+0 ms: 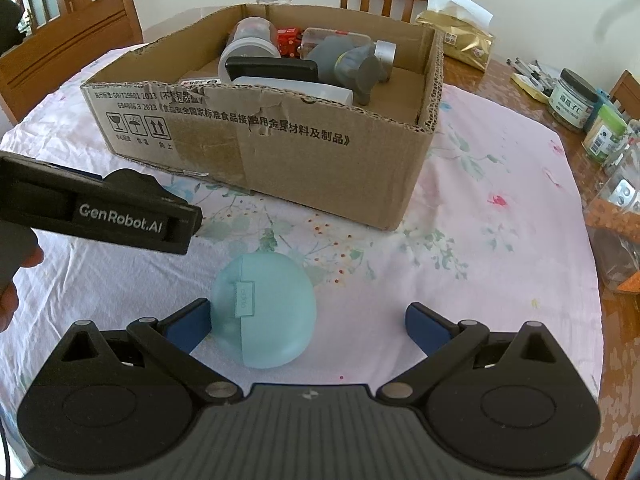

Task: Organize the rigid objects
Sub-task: 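Close the right tool on the light blue round case while the left tool grasps the black teardrop case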

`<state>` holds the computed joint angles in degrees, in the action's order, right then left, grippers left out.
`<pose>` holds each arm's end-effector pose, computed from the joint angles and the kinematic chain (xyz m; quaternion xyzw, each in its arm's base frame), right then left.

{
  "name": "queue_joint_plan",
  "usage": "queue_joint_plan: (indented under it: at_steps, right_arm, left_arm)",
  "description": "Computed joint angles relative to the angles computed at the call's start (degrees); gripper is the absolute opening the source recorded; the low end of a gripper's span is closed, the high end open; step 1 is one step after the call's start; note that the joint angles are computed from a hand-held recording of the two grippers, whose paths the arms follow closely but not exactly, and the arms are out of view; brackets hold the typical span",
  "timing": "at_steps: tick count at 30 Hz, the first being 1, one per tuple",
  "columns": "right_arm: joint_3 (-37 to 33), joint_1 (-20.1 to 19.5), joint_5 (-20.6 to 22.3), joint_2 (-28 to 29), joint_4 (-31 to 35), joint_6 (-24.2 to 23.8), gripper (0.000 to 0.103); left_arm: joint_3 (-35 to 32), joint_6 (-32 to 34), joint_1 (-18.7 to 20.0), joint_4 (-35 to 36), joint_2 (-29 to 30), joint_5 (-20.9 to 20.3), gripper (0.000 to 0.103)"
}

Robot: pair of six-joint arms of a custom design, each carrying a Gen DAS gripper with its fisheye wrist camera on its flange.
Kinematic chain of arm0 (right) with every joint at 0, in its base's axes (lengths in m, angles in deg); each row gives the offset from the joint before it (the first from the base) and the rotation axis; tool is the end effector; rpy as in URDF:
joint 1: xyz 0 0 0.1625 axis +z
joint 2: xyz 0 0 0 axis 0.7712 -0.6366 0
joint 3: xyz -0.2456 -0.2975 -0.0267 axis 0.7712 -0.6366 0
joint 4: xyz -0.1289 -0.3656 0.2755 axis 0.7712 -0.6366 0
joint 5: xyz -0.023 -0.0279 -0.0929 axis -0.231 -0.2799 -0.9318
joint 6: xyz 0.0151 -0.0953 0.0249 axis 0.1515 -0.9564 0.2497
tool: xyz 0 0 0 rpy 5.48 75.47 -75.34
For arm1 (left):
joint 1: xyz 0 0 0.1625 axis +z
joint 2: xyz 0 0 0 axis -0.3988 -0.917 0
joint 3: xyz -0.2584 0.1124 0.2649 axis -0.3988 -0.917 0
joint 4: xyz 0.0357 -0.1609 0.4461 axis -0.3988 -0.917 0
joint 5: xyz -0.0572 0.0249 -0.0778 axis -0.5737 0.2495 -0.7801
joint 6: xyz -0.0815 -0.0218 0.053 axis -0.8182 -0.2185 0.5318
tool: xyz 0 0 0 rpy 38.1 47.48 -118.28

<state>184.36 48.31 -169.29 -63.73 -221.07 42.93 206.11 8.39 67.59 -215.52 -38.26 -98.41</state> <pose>0.1311 -0.3578 0.0267 0.2236 -0.8916 0.2015 0.3384 -0.0995 -0.3878 0.0588 0.1448 0.8950 -0.2340 0.3510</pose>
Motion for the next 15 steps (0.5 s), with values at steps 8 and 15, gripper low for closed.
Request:
queue_joint_plan:
  at_steps: [8, 15]
  right_arm:
    - [0.2, 1.5, 1.2, 0.3, 0.8, -0.8, 0.085]
    - [-0.2, 2.1, 2.0, -0.3, 2.3, -2.1, 0.062]
  left_arm:
    - [0.7, 3.6, 0.7, -1.7, -1.3, -0.4, 0.090]
    - [1.4, 4.0, 0.7, -1.4, -2.5, -0.3, 0.090]
